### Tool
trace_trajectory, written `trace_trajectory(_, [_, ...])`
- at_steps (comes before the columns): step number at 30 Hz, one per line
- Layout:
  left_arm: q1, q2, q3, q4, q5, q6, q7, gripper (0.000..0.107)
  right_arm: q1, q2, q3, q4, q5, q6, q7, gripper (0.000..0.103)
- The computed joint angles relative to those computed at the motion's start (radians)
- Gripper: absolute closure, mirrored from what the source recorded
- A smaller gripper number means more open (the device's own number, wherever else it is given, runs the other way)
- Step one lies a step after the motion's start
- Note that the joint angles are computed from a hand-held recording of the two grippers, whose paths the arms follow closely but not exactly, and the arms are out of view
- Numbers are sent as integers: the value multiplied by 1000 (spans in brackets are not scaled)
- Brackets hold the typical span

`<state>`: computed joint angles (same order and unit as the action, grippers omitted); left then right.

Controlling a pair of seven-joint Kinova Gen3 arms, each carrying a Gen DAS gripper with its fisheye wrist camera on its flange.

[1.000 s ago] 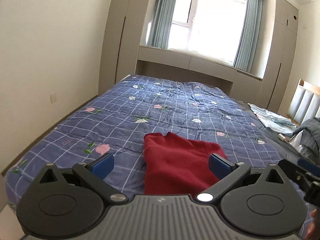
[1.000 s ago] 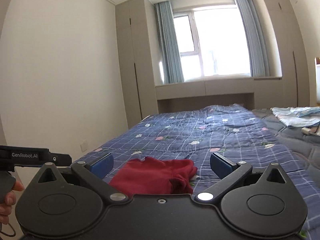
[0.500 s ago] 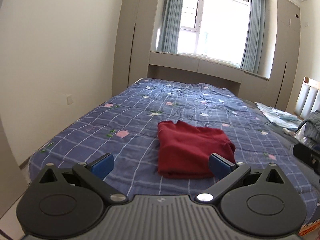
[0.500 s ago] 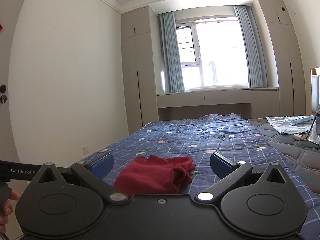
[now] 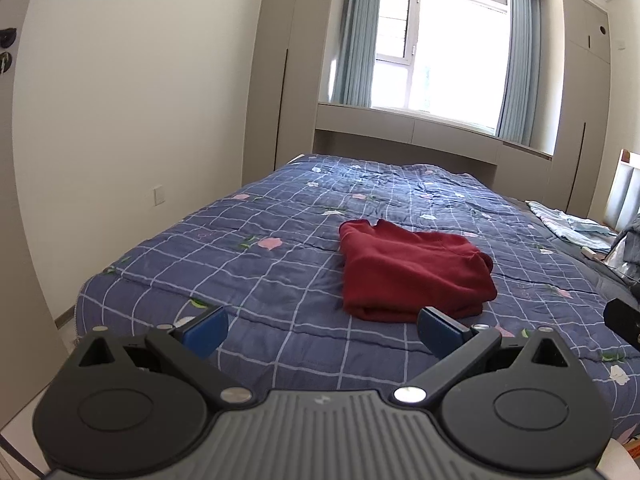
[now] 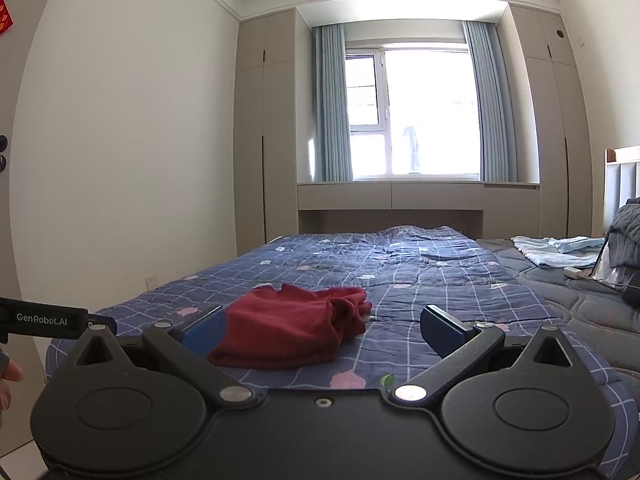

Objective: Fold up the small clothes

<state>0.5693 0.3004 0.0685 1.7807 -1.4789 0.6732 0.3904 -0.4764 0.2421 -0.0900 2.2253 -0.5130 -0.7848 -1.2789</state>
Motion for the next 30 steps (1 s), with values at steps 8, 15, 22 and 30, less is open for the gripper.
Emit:
trace_trajectory(8, [2, 0, 0, 13, -8, -3, 19, 5, -2, 10, 1, -11, -1, 22, 4, 0])
trace_trajectory(15, [-2, -2, 6, 12, -2, -5, 14, 5, -4, 13, 4, -12, 3, 25, 2, 0])
trace_trajectory(22, [1, -1, 4, 10, 3, -4, 7, 5, 1, 18, 6, -13, 17, 26, -6, 0])
trace_trajectory(30, [4, -1, 2, 6, 10, -2, -4, 5, 2, 19, 7, -16, 20, 34, -7, 0])
